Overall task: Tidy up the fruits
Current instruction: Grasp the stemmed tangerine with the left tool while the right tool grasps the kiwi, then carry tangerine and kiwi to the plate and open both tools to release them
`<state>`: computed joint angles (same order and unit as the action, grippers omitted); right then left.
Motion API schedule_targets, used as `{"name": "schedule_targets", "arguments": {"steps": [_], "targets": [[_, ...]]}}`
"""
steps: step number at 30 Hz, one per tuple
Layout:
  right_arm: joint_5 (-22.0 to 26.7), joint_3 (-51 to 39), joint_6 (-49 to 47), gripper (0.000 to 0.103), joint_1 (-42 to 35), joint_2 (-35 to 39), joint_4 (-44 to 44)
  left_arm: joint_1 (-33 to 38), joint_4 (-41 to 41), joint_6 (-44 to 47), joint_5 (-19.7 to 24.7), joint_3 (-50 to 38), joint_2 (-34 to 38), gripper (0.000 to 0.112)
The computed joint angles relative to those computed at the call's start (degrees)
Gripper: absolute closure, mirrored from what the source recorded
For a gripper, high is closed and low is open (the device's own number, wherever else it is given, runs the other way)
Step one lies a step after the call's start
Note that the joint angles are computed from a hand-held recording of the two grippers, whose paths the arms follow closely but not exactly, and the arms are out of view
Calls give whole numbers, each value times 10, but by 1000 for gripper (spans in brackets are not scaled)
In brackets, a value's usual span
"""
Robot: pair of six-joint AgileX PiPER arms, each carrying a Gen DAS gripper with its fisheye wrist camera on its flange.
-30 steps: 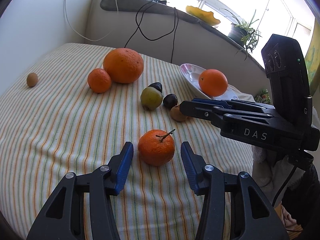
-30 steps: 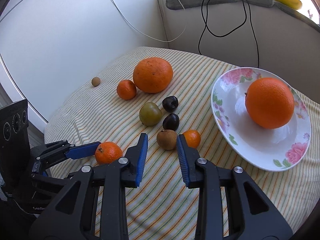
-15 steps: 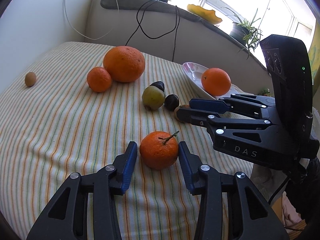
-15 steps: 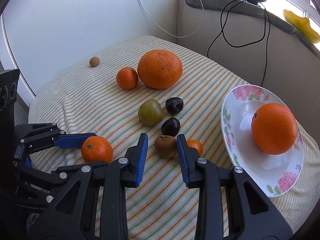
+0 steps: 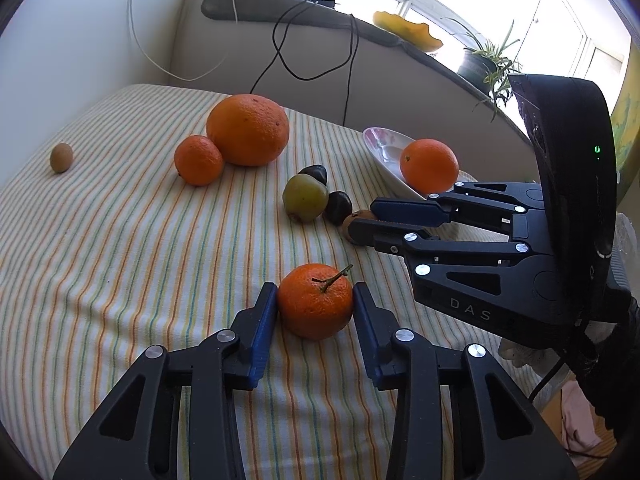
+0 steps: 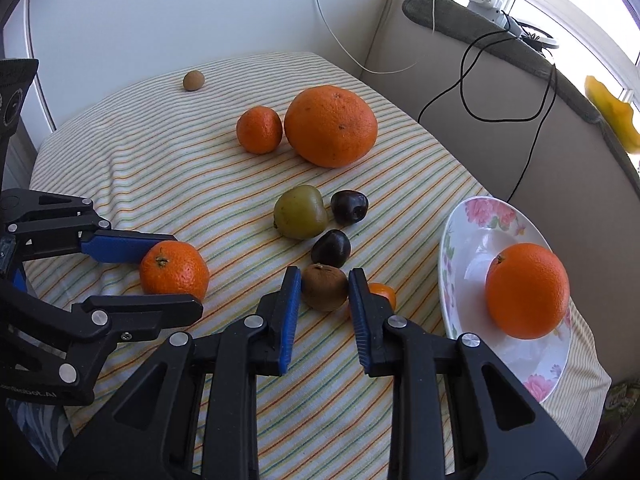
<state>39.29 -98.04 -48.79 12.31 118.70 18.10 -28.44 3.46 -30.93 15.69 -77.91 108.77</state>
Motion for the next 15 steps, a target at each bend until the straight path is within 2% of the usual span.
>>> {"name": "schedule_targets", "arguments": {"steps": [6, 15], "targets": [[31, -19, -5, 78, -20, 7, 55, 1, 4, -9, -6, 11, -10, 76], [39, 4, -41, 79, -45, -19, 126, -1, 7, -11, -6, 12, -26, 76]]}}
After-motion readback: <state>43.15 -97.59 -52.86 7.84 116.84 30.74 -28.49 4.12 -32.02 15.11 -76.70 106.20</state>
